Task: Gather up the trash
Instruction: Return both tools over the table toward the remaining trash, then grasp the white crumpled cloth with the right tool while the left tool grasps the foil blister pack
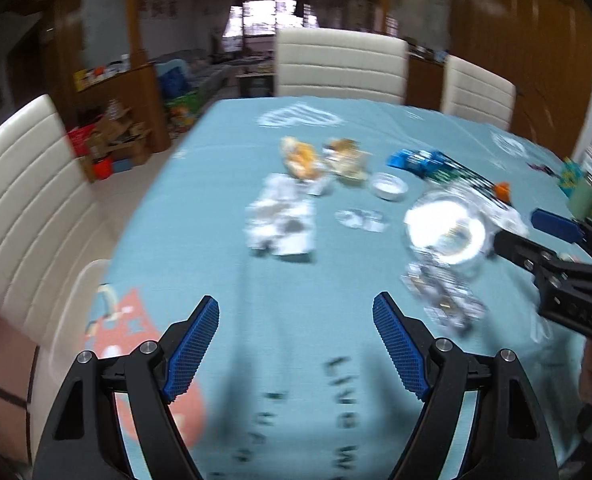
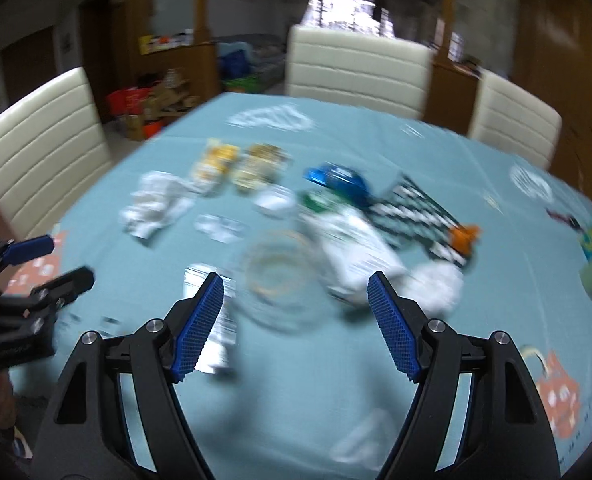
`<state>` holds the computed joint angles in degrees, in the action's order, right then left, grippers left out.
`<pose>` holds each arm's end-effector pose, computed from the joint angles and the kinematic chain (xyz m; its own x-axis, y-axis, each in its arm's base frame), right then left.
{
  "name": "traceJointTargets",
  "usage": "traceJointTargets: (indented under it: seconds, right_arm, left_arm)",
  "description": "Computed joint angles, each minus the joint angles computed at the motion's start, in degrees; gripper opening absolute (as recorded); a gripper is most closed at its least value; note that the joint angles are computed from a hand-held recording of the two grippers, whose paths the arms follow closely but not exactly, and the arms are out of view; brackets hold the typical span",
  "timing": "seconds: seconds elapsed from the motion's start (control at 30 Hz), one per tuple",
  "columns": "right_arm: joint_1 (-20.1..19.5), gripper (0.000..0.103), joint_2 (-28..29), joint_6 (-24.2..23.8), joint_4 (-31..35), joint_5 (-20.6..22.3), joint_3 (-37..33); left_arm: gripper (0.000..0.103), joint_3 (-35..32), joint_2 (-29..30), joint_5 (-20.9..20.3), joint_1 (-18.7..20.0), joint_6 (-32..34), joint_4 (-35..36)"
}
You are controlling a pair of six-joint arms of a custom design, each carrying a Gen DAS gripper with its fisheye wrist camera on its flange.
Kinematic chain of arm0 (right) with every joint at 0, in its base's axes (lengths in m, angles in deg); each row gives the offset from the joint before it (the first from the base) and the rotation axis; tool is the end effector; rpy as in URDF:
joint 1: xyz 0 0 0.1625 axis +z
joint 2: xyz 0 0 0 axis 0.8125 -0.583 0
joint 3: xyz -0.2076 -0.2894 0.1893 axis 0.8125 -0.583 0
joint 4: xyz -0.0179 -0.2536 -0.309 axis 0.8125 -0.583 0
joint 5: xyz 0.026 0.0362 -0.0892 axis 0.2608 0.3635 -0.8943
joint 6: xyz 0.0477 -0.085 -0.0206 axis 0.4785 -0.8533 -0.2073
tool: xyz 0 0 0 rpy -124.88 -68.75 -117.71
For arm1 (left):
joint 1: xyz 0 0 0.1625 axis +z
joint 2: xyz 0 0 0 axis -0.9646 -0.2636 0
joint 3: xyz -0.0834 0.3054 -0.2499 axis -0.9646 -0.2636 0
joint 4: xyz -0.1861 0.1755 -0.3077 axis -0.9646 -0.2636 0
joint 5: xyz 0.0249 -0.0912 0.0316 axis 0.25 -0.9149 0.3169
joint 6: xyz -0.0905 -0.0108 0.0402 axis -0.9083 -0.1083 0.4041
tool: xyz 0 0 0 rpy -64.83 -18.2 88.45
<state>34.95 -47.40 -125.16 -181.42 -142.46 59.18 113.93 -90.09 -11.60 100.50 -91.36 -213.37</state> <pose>0.0867 -0.3838 0.2315 -0.6826 -0.1365 0.7179 -0.5913 0.6805 -0.4328 -0.2801 -0.3719 0.0353 -0.7016 0.1588 -0.6947 0.5666 0.7155 -0.4087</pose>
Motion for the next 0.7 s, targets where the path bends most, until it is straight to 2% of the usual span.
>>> traceJointTargets:
  seconds: [0.13,0.3,0.47,0.7]
  right_arm:
    - [-5.1,0.075,-4.1,1.6,3.2,1.2,0.1]
    - [-9.6,0.075,-6.9,1.8,5.1,3.6,0.4]
    - [-13.2,0.075,-8.5,2.9,9.1,5.9,-1.3]
    - [-14.6,0.075,-6.4,5.2,14.3,6.5,-5.5]
  left_arm:
    - [0.078,-3.7,5.2,-4.9,-1.0,5.9,-3.5]
    - [0.078,-9.5,11.0,-8.6,-1.2,9.1,-1.7]
    - [0.078,-13.8,14.3,-6.6,-0.8,5.7,6.1]
    - [0.077,-14.1,13.1,-7.1,2.3,1.1,7.6]
